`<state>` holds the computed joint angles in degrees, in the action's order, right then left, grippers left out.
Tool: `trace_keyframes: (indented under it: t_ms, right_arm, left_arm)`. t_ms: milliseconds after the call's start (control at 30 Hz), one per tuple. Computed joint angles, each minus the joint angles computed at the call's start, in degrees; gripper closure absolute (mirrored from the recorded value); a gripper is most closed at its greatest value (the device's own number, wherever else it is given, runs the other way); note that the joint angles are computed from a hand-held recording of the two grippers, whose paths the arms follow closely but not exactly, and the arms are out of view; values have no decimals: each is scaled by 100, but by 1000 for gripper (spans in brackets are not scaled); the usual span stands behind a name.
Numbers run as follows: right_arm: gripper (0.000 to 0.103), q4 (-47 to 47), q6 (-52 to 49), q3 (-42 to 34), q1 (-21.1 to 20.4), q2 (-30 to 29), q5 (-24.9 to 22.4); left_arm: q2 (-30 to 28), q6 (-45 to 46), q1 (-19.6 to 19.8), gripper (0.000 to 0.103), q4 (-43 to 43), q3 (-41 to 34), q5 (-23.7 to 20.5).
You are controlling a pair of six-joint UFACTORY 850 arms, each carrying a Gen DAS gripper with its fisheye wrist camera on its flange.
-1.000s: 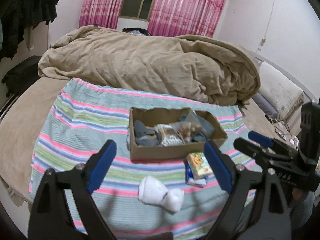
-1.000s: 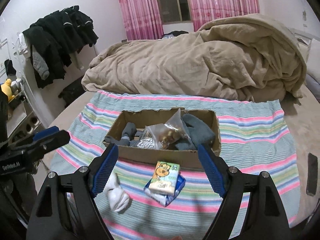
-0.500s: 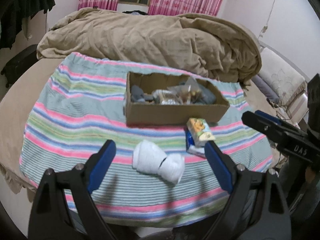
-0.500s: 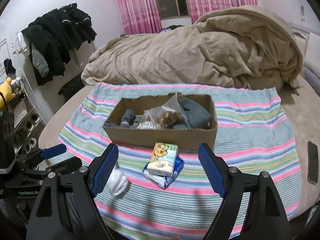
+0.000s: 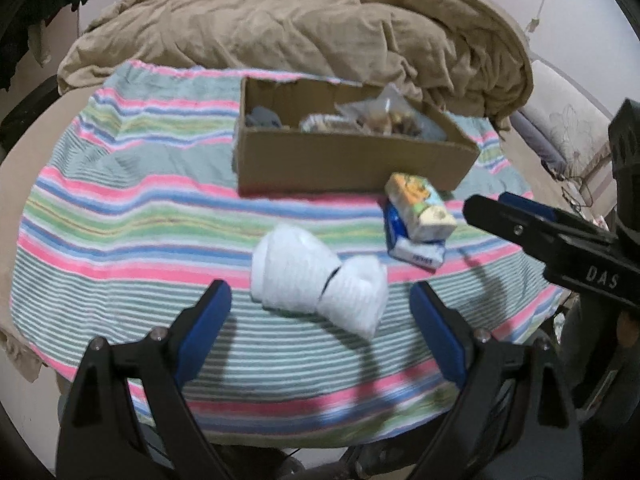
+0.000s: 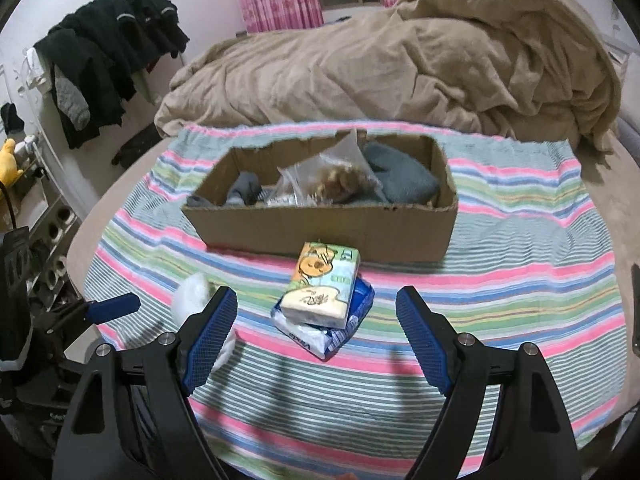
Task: Organize objects
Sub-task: 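Grasp white socks with the left gripper while the right grasps the tissue pack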
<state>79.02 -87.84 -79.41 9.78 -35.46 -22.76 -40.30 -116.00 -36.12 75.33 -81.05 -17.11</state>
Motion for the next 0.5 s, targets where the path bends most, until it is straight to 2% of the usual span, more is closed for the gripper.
trace_keyframes:
  t_ms: [233,400,500]
  right_arm:
    - [20,-753,778,-361,67,-402,-17]
    - [27,-1068,1119,-612,111,-644,-45]
    - [40,-1320,1380,-758,132,-782,-52]
  left_arm:
    - [-274,454,81,11,-365,-216,115]
    - [-447,754,121,11,-548,-389,192]
    - [-552,817,147,13,-595,-469,279]
